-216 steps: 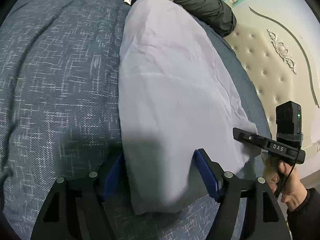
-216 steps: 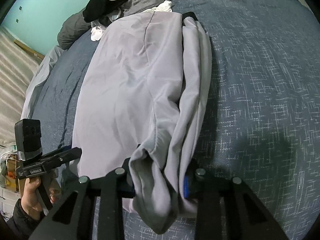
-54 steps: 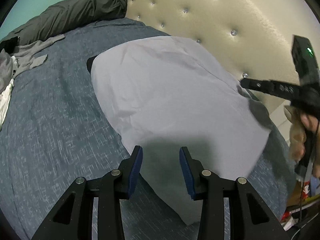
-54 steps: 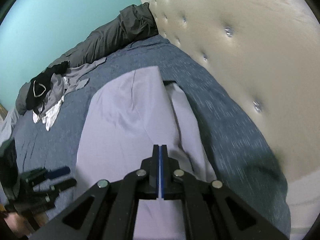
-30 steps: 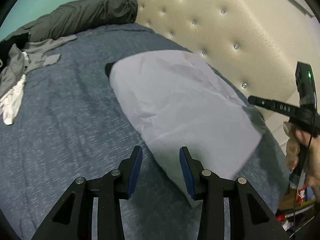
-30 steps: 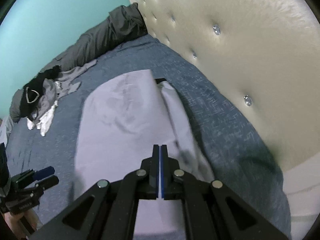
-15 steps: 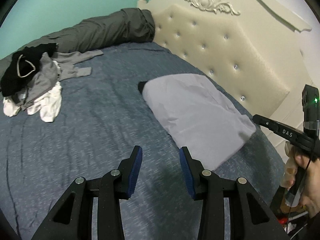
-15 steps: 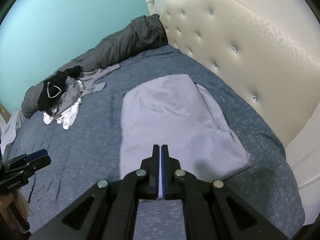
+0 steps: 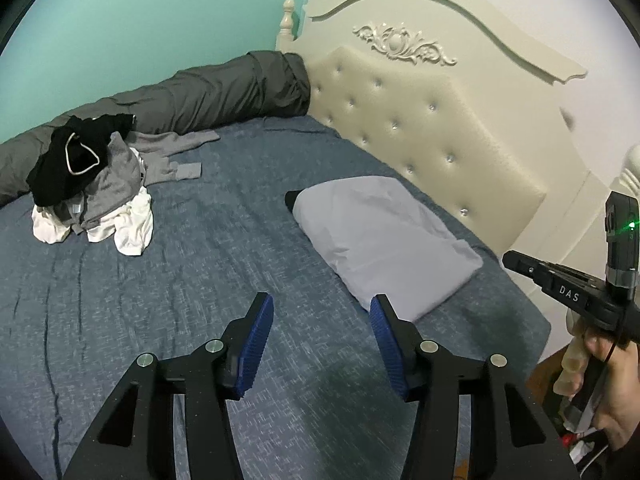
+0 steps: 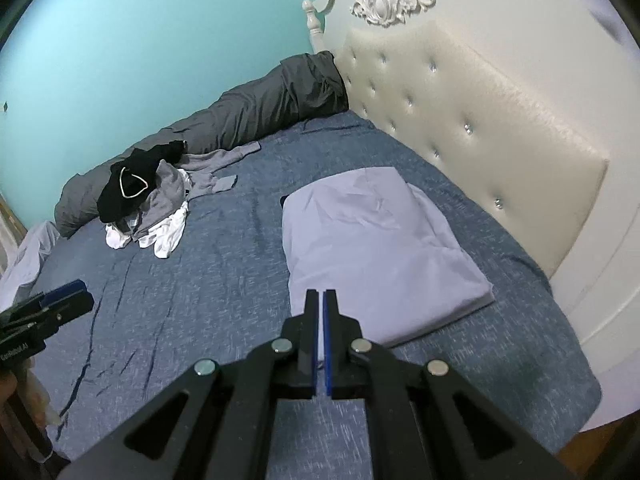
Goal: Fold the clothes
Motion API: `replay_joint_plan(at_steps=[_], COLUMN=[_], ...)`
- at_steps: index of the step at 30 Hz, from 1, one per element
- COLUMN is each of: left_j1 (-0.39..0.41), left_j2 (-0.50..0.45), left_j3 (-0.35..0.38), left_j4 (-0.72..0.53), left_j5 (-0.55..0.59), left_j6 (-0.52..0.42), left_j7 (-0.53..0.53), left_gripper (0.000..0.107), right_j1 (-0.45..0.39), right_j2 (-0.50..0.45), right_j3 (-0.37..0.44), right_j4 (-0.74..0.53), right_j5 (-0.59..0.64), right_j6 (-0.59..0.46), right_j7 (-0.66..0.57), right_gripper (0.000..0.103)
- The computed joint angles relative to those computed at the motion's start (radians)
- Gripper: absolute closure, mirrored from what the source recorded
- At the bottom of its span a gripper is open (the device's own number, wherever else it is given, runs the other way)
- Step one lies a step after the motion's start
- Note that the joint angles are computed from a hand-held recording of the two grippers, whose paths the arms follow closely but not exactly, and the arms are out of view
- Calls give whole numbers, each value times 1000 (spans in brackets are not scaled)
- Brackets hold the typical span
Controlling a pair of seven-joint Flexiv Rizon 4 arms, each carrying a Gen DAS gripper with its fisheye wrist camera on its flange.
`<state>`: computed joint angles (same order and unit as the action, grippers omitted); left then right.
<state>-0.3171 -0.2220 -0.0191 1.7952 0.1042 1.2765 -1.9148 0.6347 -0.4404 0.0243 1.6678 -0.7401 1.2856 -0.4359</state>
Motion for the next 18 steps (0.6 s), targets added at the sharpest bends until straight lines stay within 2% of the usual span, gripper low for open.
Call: replay_joint_plan(at_steps=[3, 9, 11, 14, 18], left_j1=[-8, -12, -11, -6, -1], left_j2=[27, 79, 98, 121, 152], left_j3=[0, -10, -16, -26, -40], left_j4=[17, 46, 56, 75, 99], left_j5=[11, 37, 46, 51, 54], left_j6=[0, 2, 2, 8, 10], left_j7=[-5, -26, -29, -29, -24], left_gripper=[51, 45, 43, 38, 36], right_j1=[25, 17, 9, -5, -10], right_j2=[48, 119, 142, 165, 201], right_j3=[-18, 13, 26, 49, 82], right_j4=[39, 96, 115, 136, 156], right_j5=[-53, -138, -169, -205, -261], right_j6=[-20, -57, -59, -68, -131], right_j7=[51, 151, 193, 238, 266], right_gripper=[101, 97, 88, 81, 70])
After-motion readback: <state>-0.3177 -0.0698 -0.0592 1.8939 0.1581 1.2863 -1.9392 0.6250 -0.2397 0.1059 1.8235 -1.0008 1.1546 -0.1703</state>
